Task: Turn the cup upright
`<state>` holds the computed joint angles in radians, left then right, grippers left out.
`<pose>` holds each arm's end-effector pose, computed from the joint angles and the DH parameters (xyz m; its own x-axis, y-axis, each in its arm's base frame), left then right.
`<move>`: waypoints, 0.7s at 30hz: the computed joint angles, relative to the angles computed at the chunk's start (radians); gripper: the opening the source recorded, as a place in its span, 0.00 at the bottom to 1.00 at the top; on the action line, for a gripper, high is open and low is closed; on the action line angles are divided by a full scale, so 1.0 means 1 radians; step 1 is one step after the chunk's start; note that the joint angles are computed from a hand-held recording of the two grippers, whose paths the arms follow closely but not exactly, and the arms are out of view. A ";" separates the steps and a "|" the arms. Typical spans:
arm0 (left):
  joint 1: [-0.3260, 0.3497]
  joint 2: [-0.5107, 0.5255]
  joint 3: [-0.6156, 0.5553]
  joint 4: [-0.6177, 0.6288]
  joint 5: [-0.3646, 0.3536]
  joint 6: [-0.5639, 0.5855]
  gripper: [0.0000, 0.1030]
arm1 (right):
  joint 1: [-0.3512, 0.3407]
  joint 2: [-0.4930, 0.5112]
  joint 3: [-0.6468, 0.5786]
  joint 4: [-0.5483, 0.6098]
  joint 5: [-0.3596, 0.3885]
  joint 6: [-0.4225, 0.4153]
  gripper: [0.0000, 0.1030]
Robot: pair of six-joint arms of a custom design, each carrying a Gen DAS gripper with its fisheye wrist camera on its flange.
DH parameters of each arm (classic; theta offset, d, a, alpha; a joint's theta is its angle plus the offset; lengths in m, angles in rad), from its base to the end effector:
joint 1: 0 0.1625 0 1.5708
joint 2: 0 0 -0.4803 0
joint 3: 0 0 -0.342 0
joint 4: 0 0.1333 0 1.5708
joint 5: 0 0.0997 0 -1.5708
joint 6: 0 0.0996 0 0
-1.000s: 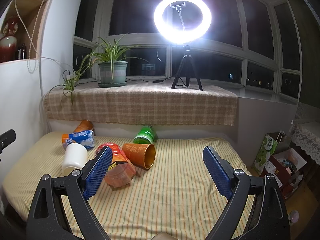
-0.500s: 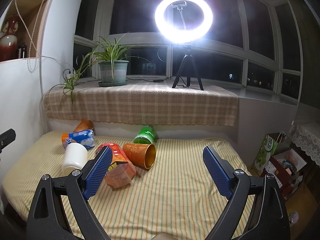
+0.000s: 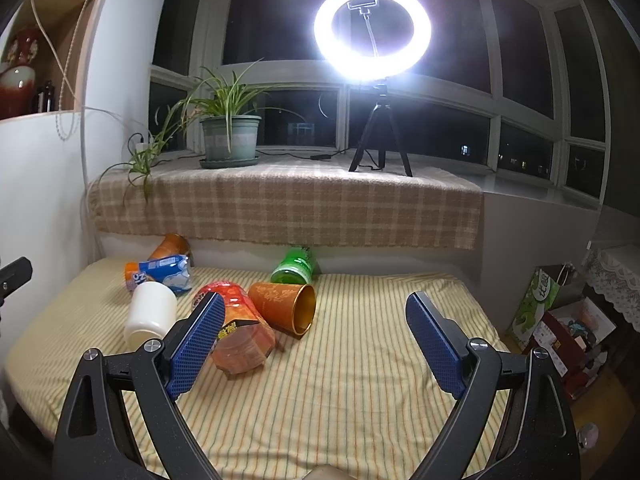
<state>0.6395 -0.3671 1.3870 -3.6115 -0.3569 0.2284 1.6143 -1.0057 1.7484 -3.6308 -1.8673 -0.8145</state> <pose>-0.4337 -0.6050 0.1103 -0.7324 -0.1207 -0.6701 0.6008 0.3483 -0.7195 0.1313 -0.6212 0.4095 -0.6562 -0.0169 0.7544 -0.7114 0.3472 -0.6110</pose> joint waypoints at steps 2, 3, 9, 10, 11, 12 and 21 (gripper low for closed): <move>0.001 -0.001 0.003 0.002 0.002 -0.005 1.00 | 0.002 0.003 -0.004 0.005 -0.002 -0.004 0.89; 0.003 -0.004 0.005 0.006 0.001 -0.008 1.00 | 0.002 0.005 -0.005 0.010 -0.002 -0.005 0.89; 0.010 -0.016 0.021 0.019 0.014 -0.030 1.00 | 0.006 0.016 -0.024 0.046 0.003 -0.008 0.89; 0.011 -0.018 0.022 0.019 0.020 -0.030 1.00 | 0.005 0.016 -0.032 0.068 0.011 -0.009 0.89; 0.012 -0.020 0.023 0.019 0.023 -0.030 1.00 | 0.005 0.016 -0.038 0.092 0.020 -0.009 0.89; 0.013 -0.022 0.027 0.018 0.028 -0.034 1.00 | 0.005 0.015 -0.048 0.125 0.033 -0.007 0.89; 0.021 -0.063 0.094 0.027 0.073 -0.080 1.00 | 0.029 0.063 -0.219 0.496 0.090 -0.050 0.89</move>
<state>0.6609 -0.4300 1.4808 -3.5843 -0.2837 0.1484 1.6437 -0.9427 1.5289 -3.1346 -1.7775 -0.8643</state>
